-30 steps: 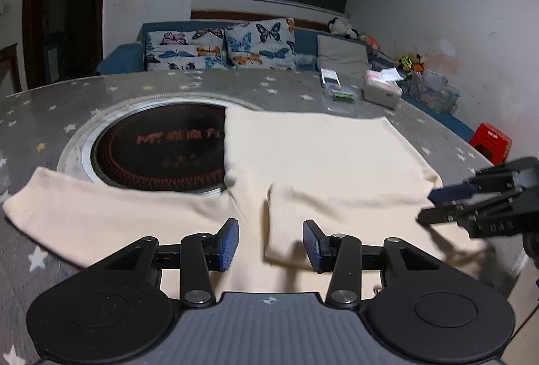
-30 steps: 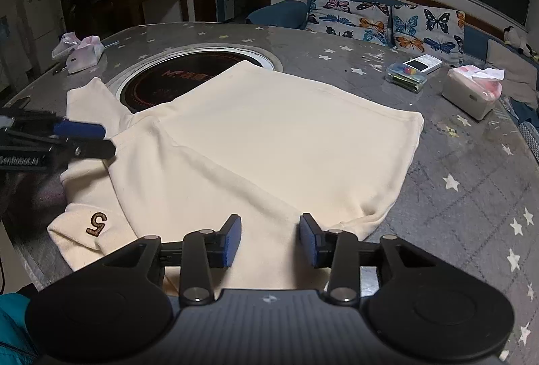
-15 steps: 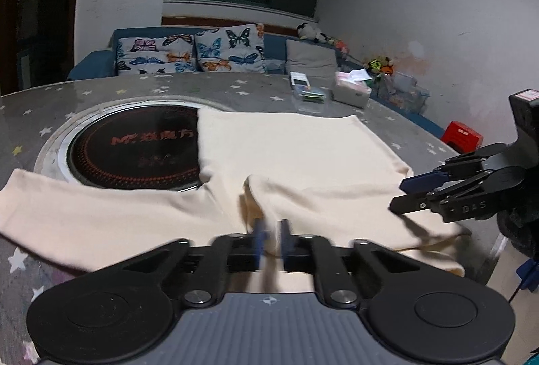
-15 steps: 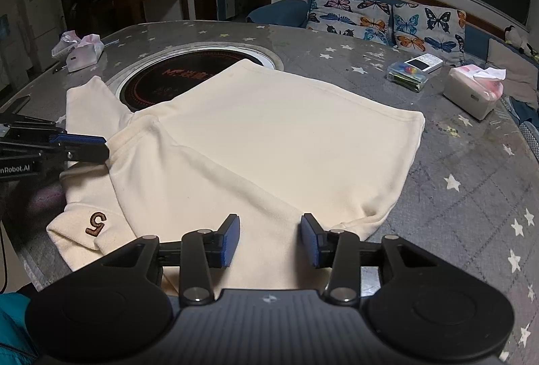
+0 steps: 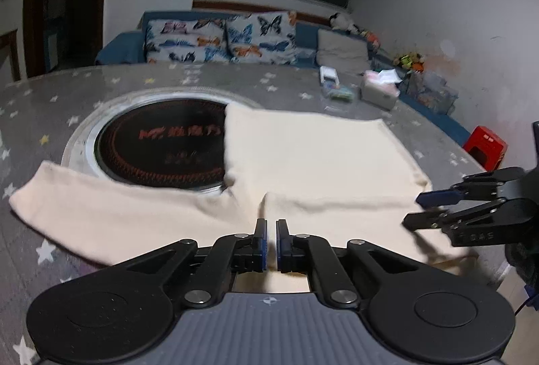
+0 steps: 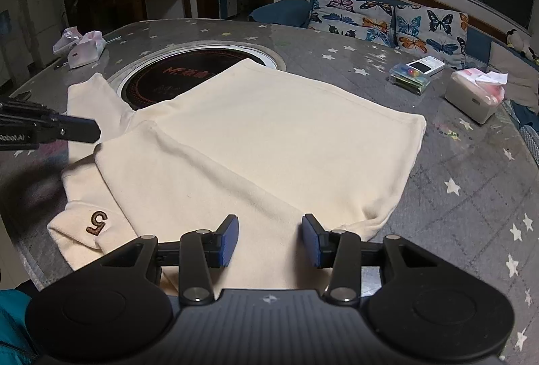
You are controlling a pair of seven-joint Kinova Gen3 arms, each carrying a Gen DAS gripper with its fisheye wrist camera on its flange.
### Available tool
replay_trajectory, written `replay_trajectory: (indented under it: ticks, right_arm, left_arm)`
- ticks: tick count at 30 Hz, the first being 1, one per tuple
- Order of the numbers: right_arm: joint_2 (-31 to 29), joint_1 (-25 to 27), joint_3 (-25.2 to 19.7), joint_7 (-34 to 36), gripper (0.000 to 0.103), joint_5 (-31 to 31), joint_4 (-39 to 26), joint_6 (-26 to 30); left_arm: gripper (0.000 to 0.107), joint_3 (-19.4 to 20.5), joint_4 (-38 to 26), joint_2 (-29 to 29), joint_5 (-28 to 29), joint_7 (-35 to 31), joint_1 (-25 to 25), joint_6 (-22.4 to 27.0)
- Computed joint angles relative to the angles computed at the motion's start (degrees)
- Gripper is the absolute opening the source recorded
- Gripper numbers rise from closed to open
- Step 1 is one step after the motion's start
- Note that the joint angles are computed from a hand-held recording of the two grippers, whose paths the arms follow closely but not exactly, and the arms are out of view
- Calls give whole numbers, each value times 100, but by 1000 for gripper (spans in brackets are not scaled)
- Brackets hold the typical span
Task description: Fold clothes
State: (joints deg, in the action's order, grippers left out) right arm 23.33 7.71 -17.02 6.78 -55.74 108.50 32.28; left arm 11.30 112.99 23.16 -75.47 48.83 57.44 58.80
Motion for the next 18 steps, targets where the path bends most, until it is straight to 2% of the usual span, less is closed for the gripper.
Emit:
replay_trajectory:
  ticks: [3,8,9,10,11,12,18]
  right_arm:
    - [-50,39,-49,121,42,-78,1,69]
    - [-84,-64,17,200,42,-128,-35,248]
    - [-82,-94,42,198,42,-122,-30,251]
    - [-77,-123,64,189,42,-112,-23,249]
    - [-67,-157,93,153,42,-81,-25,252]
    - [-56,-186,116,114,42,-46,-27,254]
    - [-43,-192,87,47,42,-5,0,194]
  left_arm:
    - [11,4,56,17,-203,34,27,2]
    - [11,-9,76,52,114,13,-125,-193]
    - [17,-26,106,42,194,108,-80,-121]
    - [21,-39,136,34,283,200,-19,8]
    - [35,-47,146,37,404,267,46,197]
    - [43,-53,138,48,548,322,106,416]
    - [46,-138,237,57,1466,777,88,1409]
